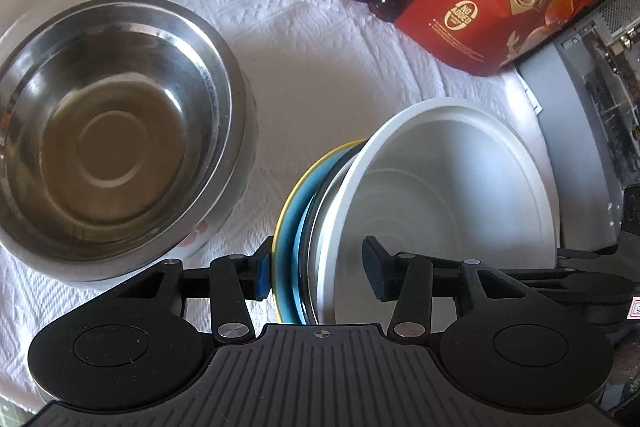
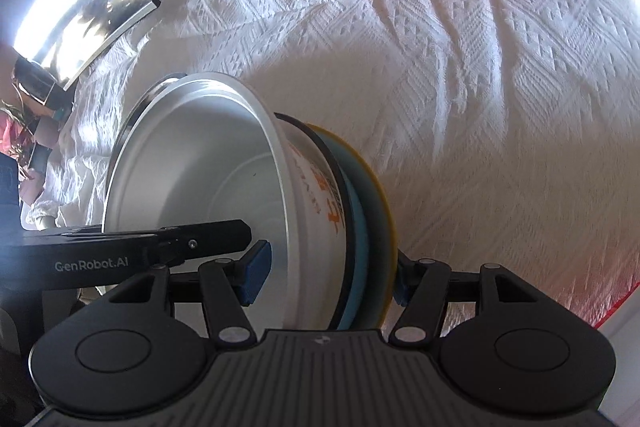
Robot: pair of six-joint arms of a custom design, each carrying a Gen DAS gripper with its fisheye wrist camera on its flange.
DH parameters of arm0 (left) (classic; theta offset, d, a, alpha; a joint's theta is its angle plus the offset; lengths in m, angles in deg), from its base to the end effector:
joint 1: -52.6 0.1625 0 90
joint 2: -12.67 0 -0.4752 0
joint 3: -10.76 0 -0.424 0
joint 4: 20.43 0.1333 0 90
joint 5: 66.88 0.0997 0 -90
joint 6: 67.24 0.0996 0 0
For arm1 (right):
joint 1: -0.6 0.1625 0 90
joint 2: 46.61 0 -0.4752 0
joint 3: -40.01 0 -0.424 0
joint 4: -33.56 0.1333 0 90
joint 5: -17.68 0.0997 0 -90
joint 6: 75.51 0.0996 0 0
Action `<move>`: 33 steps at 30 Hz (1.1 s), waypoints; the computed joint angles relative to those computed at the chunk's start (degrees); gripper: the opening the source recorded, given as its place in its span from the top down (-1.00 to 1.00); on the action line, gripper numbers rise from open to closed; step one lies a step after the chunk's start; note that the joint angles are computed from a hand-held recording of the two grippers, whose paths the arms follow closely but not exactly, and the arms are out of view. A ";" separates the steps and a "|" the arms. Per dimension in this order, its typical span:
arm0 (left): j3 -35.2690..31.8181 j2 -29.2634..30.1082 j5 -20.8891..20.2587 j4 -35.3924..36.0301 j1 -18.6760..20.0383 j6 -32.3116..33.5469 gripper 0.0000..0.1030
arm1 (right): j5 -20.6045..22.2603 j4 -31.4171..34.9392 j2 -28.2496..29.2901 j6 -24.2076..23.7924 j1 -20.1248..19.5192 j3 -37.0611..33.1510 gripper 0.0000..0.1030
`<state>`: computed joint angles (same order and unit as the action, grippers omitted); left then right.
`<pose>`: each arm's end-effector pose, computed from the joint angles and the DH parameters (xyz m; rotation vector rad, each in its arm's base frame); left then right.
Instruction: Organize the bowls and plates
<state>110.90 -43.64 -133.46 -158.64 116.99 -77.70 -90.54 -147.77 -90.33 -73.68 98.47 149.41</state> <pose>-0.1362 -0.6842 0.1807 0.3425 2.7418 -0.2778 0.1900 -0.6288 0.0624 0.0453 -2.7904 0.6704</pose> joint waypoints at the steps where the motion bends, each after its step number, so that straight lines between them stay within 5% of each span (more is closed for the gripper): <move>1: -0.11 0.06 0.21 0.34 -0.05 0.06 0.05 | 0.11 -0.32 0.07 0.23 -0.02 0.04 -0.19; 33: 1.36 -3.70 1.56 6.89 -0.07 -2.47 0.09 | 0.87 4.74 0.71 1.57 1.84 -0.48 -0.29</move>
